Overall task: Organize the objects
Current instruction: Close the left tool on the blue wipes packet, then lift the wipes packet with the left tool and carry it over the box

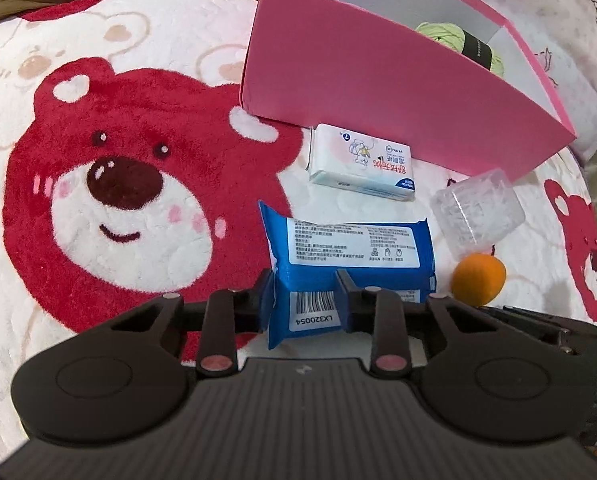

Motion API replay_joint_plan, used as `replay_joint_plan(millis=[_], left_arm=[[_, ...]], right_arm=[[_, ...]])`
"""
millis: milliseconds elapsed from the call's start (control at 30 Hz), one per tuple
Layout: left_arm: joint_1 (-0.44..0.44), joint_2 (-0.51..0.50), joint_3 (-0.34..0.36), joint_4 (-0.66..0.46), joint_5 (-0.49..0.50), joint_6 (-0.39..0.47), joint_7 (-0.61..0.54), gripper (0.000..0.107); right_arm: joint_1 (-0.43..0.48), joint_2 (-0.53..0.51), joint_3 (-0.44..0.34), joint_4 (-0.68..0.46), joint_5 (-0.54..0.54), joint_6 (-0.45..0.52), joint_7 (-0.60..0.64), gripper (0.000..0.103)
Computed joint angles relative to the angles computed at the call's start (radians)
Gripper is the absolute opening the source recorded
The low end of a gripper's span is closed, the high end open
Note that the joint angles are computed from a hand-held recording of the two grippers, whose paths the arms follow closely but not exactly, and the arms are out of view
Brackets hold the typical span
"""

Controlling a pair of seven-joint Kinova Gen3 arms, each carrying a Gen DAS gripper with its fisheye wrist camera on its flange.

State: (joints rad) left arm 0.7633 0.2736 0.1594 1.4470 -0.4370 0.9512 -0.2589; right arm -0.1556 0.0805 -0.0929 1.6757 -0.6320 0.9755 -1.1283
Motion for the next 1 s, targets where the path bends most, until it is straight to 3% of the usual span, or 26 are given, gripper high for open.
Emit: replay_joint_plan(millis=[267, 433, 633, 700, 833, 900, 1000], left_arm=[[0.022, 0.008, -0.004, -0.014, -0.025, 0.014, 0.046, 0.03], [0.031, 0.026, 0.007, -0.101, 0.021, 0.127, 0.031, 0.031], [0.06, 0.035, 0.011, -0.156, -0.004, 0.185, -0.003, 0.03], [0.051, 0.034, 0.015, -0.18, 0.029, 0.206, -0.019, 0.031], [0.011, -0.011, 0.022, -0.168, 0.112, 0.17, -0.035, 0.033], [0.014, -0.024, 0.027, -0.167, 0.106, 0.163, -0.033, 0.033], [0.042, -0.008, 0.038, -0.214, 0.062, 0.212, -0.059, 0.033]], right_arm=[[0.019, 0.016, 0.002, -0.009, -0.026, 0.027, 0.009, 0.034], [-0.002, -0.013, -0.005, -0.008, 0.009, 0.022, 0.017, 0.036], [-0.014, -0.05, 0.002, -0.008, 0.024, 0.027, 0.032, 0.041], [-0.017, -0.06, 0.008, -0.01, 0.027, 0.029, 0.034, 0.042], [-0.011, -0.085, 0.027, -0.015, 0.011, 0.061, 0.049, 0.047], [0.005, -0.099, 0.049, -0.018, -0.032, 0.102, 0.079, 0.053], [0.009, -0.128, 0.057, -0.012, -0.044, 0.107, 0.098, 0.054]])
